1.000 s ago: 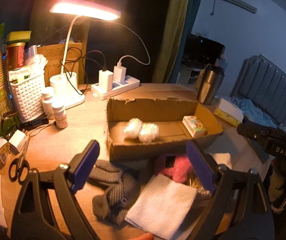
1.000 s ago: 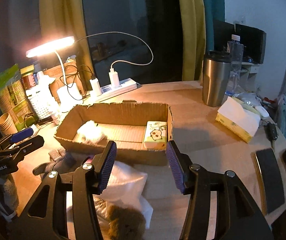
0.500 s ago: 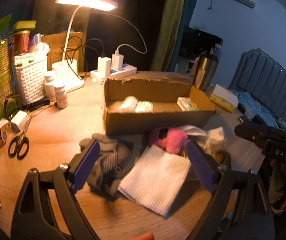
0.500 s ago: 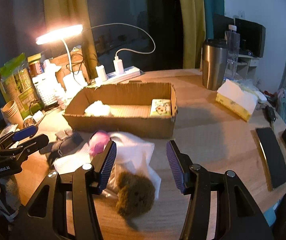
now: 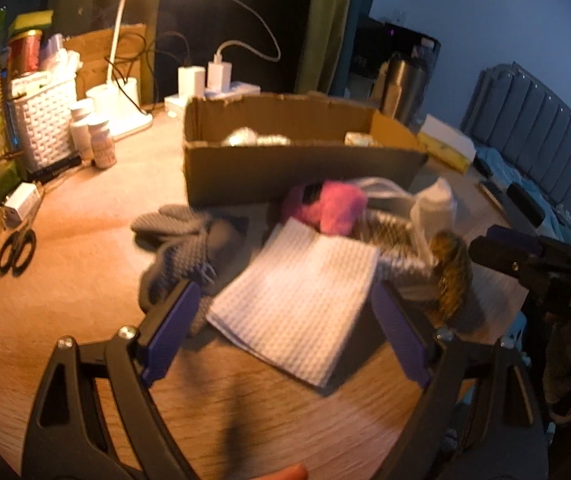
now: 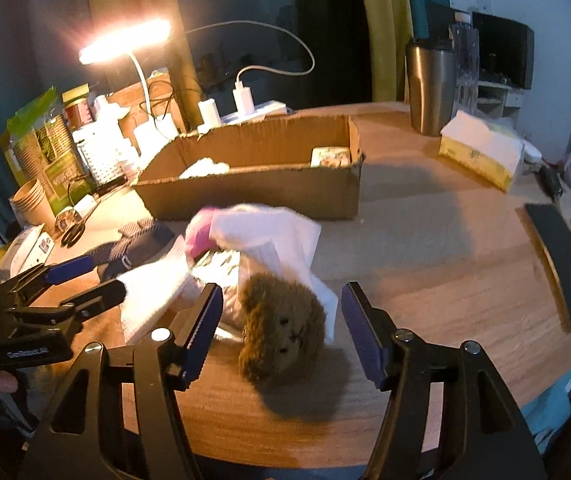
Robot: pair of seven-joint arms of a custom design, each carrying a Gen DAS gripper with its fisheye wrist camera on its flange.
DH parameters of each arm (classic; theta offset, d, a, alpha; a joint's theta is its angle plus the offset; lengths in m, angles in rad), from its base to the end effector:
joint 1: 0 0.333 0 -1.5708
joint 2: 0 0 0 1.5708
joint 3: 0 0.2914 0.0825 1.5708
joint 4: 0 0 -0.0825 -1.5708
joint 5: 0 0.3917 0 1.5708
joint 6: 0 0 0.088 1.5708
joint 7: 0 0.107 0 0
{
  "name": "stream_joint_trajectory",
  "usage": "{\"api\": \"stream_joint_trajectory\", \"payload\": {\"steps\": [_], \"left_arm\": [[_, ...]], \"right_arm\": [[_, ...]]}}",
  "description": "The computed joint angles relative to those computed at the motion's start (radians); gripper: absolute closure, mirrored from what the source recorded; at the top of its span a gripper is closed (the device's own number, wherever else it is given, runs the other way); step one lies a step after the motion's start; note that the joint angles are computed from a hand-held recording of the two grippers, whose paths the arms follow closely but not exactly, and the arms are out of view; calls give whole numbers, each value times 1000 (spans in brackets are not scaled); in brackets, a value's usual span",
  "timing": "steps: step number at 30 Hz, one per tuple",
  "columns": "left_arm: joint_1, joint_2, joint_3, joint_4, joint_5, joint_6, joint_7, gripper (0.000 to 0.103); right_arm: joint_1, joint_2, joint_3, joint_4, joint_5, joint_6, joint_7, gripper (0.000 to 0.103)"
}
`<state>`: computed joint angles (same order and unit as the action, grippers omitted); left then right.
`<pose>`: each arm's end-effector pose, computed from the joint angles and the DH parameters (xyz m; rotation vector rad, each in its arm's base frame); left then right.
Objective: Organize soft objects
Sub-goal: 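Grasp the brown teddy bear with the right gripper while the left gripper grasps the white waffle cloth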
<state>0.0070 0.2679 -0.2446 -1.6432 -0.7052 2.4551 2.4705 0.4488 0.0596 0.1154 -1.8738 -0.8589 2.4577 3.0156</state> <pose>0.6675 -0.1447 0.4980 -1.1795 2.4603 -1.1590 0.5284 0.3334 0.5086 -1.3929 1.9749 -0.7296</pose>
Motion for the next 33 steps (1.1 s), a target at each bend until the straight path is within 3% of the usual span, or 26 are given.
{"api": "stream_joint_trajectory", "payload": {"steps": [10, 20, 22, 27, 29, 33], "left_arm": [[-36, 34, 6, 5, 141, -22, -56, 13], [-40, 21, -3, -29, 201, 20, -41, 15], [-43, 18, -3, -38, 208, 37, -35, 20], [-37, 1, -8, -67, 192, 74, -4, 43], [-36, -2, -8, -70, 183, 74, 4, 54], [-31, -5, -9, -71, 158, 74, 15, 75]], "right_arm": [[-11, 5, -9, -38, 48, 75, -23, 38], [-23, 7, -15, -61, 82, 139, -60, 38], [-23, 10, -16, -61, 89, 143, -64, 38], [-25, 13, -21, -75, 104, 167, -63, 39], [-25, 12, -23, -81, 101, 177, -55, 49], [-23, 14, -22, -80, 97, 178, -59, 56]]}}
